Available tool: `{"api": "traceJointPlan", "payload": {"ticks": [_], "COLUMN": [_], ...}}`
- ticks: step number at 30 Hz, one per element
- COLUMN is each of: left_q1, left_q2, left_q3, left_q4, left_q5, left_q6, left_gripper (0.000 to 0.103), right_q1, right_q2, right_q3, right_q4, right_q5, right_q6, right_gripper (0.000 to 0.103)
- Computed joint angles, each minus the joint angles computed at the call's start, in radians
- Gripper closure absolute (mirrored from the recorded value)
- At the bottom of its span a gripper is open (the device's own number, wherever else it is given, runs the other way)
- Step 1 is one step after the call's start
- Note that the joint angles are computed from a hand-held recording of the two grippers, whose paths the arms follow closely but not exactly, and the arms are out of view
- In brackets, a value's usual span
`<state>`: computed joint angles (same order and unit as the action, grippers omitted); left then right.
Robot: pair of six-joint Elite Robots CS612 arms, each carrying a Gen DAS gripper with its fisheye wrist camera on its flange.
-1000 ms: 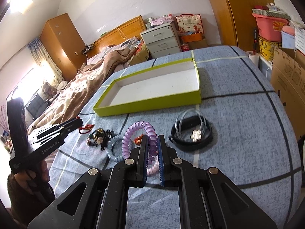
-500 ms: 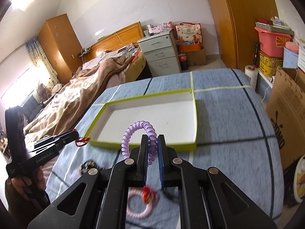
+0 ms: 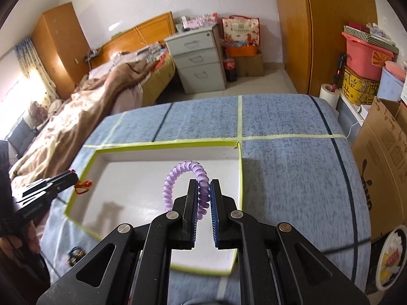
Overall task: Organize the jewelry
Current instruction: 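Carry the red knot with the left gripper into the green box while the right carries the lavender coil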
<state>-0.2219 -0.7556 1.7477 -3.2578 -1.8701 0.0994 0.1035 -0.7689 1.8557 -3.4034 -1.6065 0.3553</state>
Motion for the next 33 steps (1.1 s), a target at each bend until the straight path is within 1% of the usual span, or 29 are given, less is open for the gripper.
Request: {"api": "traceJointPlan", "payload": {"ticks": [2,3,6,9,12,15,21,27,32,33], "left_q1": [-0.004,-0.005,-0.004,-0.006,-0.007,-0.009,-0.009,-0.006,-0.008,-0.008], "left_q2": [0.008,0.013,0.024,0.032,0.039,0.043,0.05,0.055,0.056,0.056], "left_q3": [-0.012,-0.018,-0.042,-0.048,-0.063,-0.068,-0.084,-0.093,-0.097,-0.098], "left_q4": [0.003,0.004,0.048,0.05,0.079,0.087,0.115,0.129,0.137,0.138], "left_q5": [0.025,0.025,0.017,0.024,0.02,0.027,0.032,0.014,0.022,0.02], "left_q6": [-0.003,0.001,-0.007,-0.008,-0.009,-0.006,-0.018,-0.025,-0.019,-0.019], "left_gripper": [0.084,0.084,0.084,0.084,0.084,0.084,0.084,0.083,0.082,0.08], "right_q1": [-0.003,-0.005,-0.008,-0.01,-0.01,-0.008,-0.003,-0.001,0.001,0.001], "right_q2": [0.008,0.012,0.022,0.031,0.037,0.041,0.047,0.049,0.052,0.052], "right_q3": [-0.016,-0.024,-0.043,-0.059,-0.072,-0.081,-0.093,-0.098,-0.101,-0.103], "right_q4": [0.026,0.042,0.075,0.096,0.114,0.134,0.15,0.155,0.152,0.154], "right_q5": [-0.006,-0.009,-0.02,-0.019,-0.023,-0.036,-0.048,-0.059,-0.067,-0.066], "right_q6": [-0.007,-0.01,-0.022,-0.027,-0.035,-0.039,-0.046,-0.039,-0.036,-0.036], "right_gripper": [0.093,0.093,0.093,0.093,0.093,0.093,0.093,0.093,0.093,0.093]}}
